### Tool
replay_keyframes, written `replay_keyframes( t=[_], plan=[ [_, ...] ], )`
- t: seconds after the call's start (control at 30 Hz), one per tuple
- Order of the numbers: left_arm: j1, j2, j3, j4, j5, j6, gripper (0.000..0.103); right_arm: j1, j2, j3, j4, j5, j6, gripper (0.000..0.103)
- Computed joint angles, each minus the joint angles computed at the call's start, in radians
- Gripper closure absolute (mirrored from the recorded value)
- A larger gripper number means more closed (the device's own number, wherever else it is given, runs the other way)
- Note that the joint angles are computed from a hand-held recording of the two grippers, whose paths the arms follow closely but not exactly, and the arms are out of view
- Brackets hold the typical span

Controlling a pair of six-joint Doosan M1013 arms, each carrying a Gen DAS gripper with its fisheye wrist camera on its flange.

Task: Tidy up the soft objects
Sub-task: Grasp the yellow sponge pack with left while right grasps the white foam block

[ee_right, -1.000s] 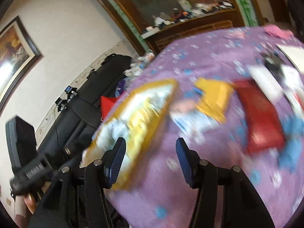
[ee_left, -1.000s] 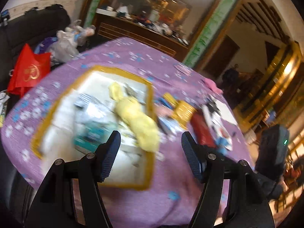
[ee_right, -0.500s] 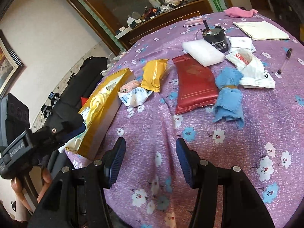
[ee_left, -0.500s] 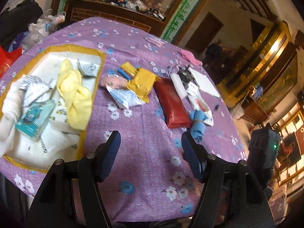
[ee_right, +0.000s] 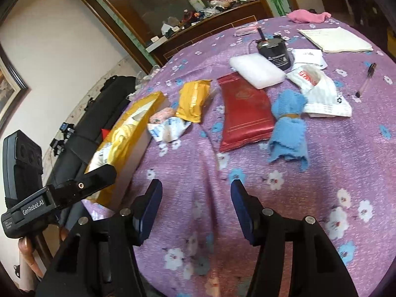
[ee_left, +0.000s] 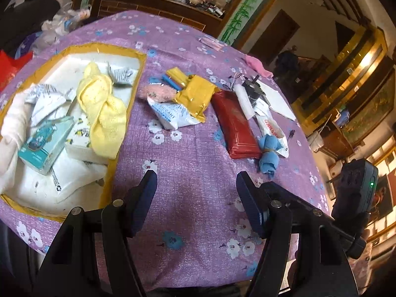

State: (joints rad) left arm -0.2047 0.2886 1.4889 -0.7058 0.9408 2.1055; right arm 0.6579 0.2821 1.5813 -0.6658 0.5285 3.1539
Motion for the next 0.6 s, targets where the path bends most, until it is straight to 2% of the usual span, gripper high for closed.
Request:
replay_keyframes(
  t=[0.1,0.23,0.33,0.43,0.5,0.6],
  plan=[
    [0.004,0.01,-0.014,-0.004,0.023,-0.001,0.036,-0.012,-0.006,-0.001,0.009,0.003,0.008,0.045],
    [-0.004,0.012,-0.026,0.029,-0.031,-0.007,0.036,-0.031,-0.012,-0.016,-0.018,0.051,-0.004,0.045],
    [-0.002,0.029,-0.057,0.014,-0.003,-0.009,0.036,-0.058,-0.017,-0.034,-0.02,0.083,-0.016,0.043],
    [-0.018,0.038,-0.079,0.047,-0.017,-0.006,0.036,-0.101,-0.004,-0.072,0.038,0.072,-0.138,0.037],
    [-0.025,0.04,-0.086,0.05,-0.023,0.0,0.036,-0.125,0.023,-0.122,0.096,0.109,-0.248,0.032],
    [-0.025,0.042,-0.089,0.036,-0.012,0.002,0.036,-0.169,0.073,-0.202,0.185,0.172,-0.402,0.029]
  ],
)
